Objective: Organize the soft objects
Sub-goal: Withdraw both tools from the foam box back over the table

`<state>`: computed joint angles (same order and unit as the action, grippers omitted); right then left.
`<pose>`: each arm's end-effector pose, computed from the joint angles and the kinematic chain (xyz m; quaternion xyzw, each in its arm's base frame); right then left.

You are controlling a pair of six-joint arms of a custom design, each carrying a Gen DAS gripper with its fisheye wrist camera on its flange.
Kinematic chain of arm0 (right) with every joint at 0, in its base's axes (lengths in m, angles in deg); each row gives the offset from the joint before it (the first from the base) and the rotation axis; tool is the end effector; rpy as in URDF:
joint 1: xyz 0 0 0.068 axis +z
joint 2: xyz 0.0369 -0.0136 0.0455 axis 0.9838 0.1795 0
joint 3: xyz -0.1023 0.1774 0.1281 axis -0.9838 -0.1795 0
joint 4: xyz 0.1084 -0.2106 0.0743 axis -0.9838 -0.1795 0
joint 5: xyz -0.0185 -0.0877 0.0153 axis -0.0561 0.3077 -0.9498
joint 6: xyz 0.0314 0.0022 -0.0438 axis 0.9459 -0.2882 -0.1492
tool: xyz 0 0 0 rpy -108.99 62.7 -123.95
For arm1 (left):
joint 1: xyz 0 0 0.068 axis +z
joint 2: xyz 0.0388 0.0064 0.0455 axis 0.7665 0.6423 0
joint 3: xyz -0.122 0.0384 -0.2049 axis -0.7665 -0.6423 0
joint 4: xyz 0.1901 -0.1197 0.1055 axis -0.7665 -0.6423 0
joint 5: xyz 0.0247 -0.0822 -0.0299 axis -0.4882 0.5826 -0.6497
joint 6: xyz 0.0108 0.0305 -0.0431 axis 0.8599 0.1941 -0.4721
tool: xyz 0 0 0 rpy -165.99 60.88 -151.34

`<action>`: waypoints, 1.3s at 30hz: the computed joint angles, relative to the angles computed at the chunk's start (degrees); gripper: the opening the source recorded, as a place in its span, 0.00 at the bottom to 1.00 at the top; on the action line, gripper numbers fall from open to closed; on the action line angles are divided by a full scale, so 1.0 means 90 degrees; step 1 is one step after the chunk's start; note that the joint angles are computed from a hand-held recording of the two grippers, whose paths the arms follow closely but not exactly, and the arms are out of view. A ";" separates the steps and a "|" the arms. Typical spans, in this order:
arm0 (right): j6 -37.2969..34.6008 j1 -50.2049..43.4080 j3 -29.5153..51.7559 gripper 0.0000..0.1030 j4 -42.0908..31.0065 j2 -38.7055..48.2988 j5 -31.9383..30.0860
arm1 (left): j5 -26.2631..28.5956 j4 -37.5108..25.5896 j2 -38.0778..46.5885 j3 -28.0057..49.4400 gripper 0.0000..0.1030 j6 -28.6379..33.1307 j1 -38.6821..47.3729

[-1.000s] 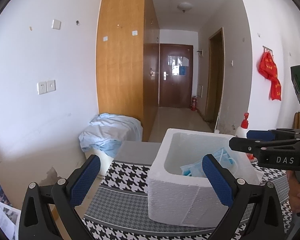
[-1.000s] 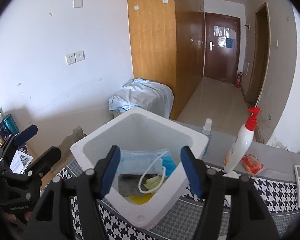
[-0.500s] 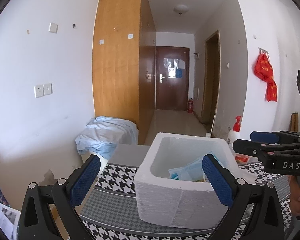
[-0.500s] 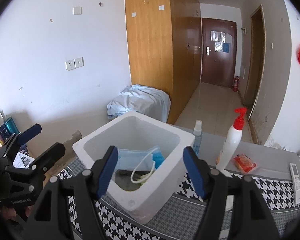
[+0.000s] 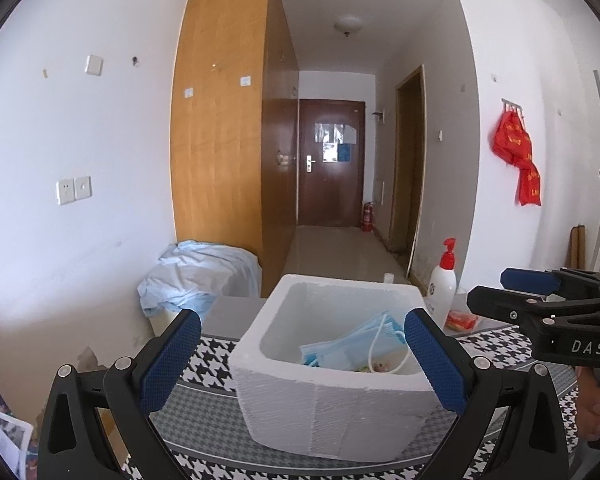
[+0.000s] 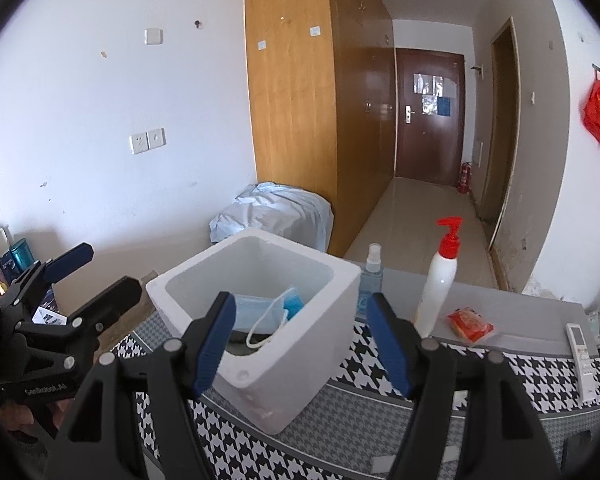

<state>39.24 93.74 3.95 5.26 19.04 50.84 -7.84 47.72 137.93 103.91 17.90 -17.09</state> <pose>0.2058 0.0584 0.2590 -0.1734 0.8373 0.1291 0.5022 0.1346 -0.2403 0.2518 0.0157 0.8052 -0.0165 0.5925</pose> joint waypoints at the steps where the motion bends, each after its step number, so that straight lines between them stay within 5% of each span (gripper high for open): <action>1: -0.0027 -0.0065 -0.0037 0.70 -0.0007 -0.0057 -0.0044 | 0.0006 0.0007 0.0048 0.0041 0.99 0.0023 -0.0013; 39: -0.0775 -0.3098 -0.0568 0.70 -0.0443 -0.0772 -0.1816 | 0.0642 0.0656 0.1847 0.1572 0.99 0.0898 -0.0458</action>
<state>32.27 65.85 -1.16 1.28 12.09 34.50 -2.06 53.63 154.55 118.06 25.98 -21.21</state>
